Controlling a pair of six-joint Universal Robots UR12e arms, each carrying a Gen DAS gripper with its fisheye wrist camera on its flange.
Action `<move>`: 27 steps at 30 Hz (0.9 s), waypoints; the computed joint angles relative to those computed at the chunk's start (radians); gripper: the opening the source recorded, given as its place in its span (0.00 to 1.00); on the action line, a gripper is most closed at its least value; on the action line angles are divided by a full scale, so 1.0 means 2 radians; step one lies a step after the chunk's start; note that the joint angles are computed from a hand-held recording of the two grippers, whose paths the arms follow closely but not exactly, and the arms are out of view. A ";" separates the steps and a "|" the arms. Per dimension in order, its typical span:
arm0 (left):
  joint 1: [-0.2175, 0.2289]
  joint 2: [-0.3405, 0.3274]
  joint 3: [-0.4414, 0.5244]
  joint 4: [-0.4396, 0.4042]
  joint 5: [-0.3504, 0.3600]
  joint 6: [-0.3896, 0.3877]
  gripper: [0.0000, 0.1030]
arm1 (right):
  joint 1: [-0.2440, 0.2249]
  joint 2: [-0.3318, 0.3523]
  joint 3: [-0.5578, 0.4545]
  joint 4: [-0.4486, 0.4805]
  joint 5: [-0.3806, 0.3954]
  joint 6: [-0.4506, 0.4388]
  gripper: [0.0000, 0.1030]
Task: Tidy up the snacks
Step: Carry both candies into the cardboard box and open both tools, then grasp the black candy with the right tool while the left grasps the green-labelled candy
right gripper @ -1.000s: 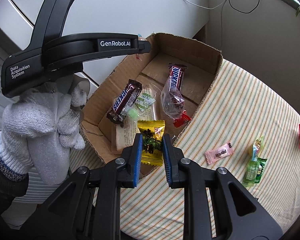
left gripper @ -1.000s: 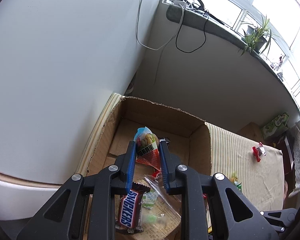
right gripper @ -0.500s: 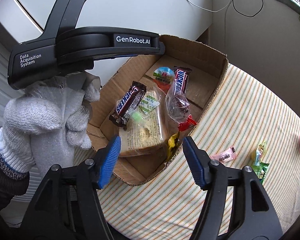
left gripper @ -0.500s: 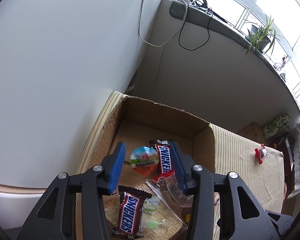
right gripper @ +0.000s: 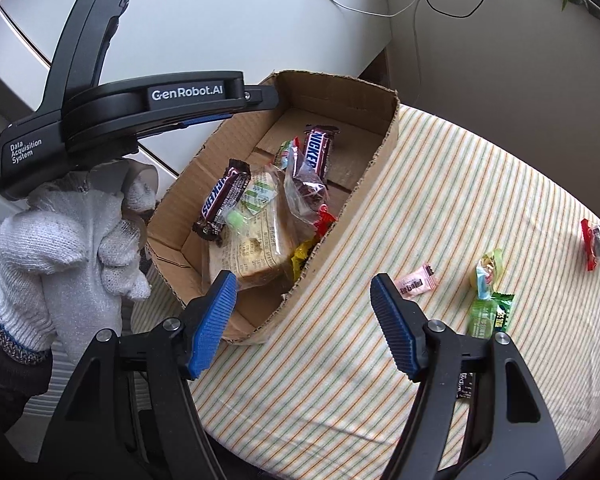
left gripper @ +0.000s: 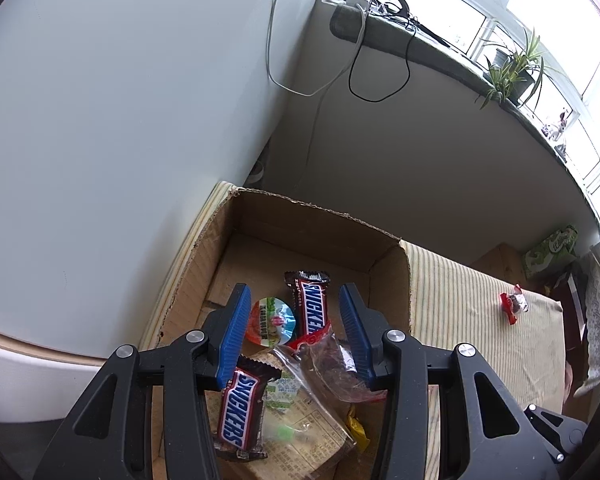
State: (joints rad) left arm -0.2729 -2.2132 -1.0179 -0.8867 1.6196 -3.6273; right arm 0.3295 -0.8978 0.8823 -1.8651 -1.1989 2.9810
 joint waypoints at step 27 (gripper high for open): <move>-0.036 -0.011 0.021 -0.009 -0.057 0.014 0.44 | -0.064 -0.074 0.121 -0.043 -0.061 0.046 0.70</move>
